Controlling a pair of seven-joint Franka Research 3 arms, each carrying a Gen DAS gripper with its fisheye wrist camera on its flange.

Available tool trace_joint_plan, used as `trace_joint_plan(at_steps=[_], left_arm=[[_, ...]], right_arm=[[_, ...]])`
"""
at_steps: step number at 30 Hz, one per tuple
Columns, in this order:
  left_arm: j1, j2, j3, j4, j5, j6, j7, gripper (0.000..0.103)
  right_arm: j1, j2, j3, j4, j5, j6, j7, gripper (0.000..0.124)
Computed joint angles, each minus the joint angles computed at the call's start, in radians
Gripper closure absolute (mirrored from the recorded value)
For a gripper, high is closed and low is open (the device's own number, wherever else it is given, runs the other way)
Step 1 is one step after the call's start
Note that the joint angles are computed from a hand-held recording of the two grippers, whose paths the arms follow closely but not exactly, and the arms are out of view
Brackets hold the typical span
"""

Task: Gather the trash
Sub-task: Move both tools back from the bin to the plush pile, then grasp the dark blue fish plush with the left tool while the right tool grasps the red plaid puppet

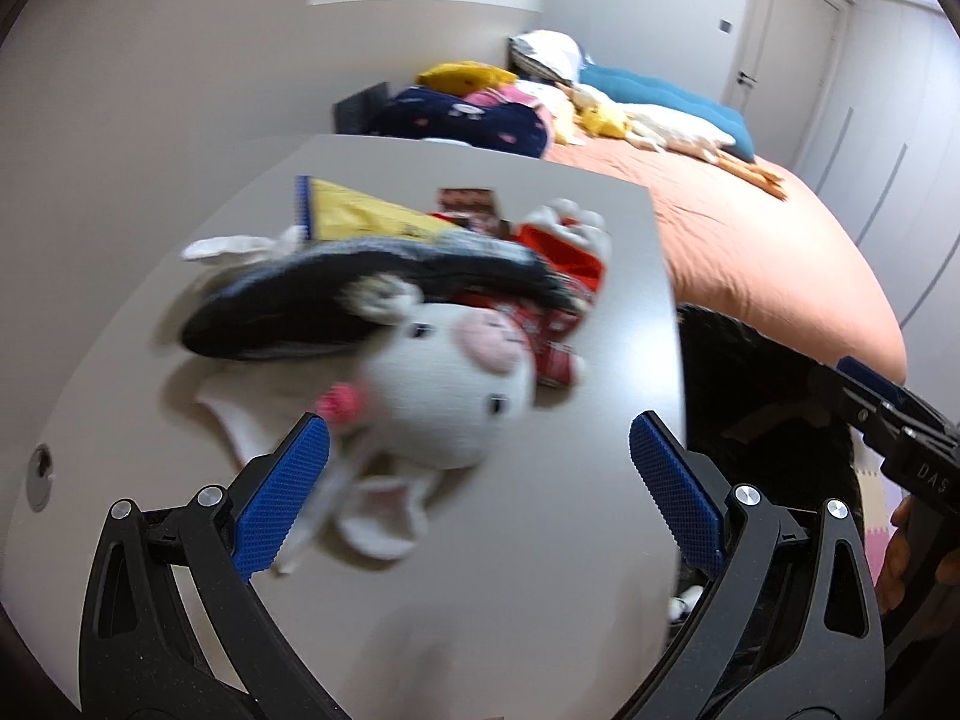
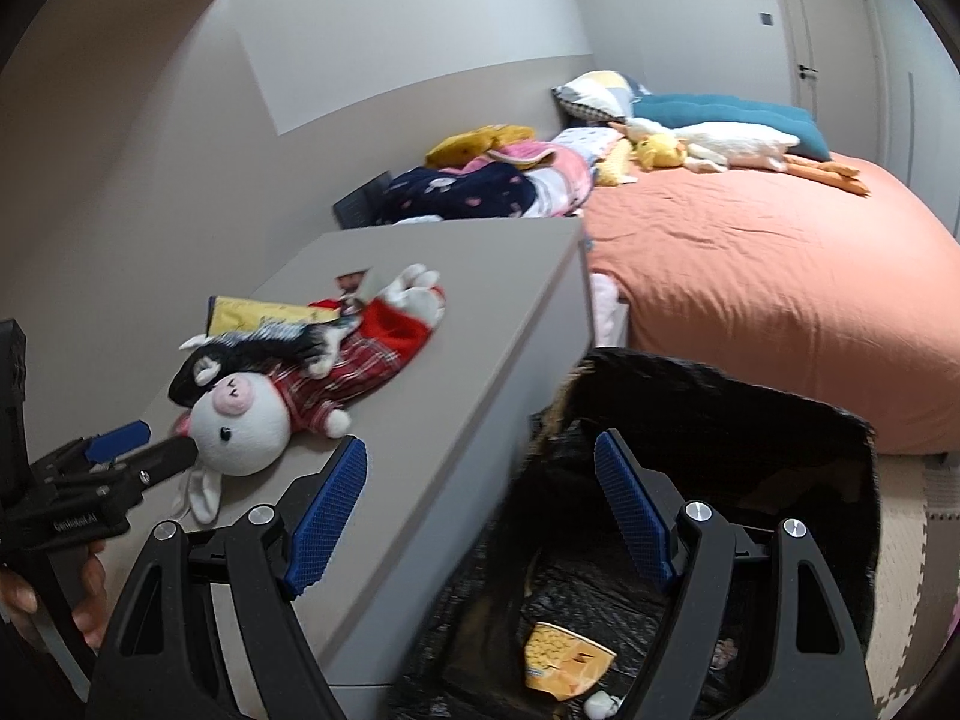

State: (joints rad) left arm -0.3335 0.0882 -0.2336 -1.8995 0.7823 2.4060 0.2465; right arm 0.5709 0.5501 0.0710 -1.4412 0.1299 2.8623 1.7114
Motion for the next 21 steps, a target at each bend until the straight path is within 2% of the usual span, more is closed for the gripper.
trace_joint_plan(at_steps=[11, 16, 21], left_arm=[[0.086, -0.152, 0.006, -0.165, -0.008, -0.001, -0.075, 0.006], [0.127, -0.151, 0.016, -0.175, -0.030, 0.046, -0.043, 0.006], [0.164, -0.107, 0.042, -0.155, -0.096, 0.160, 0.053, 0.006]], right_arm=[[0.013, 0.165, 0.083, 0.256, 0.048, -0.115, -0.137, 0.045], [0.031, 0.256, 0.109, 0.405, 0.084, -0.184, -0.216, 0.045], [0.066, 0.344, 0.088, 0.560, 0.089, -0.260, -0.229, 0.041]])
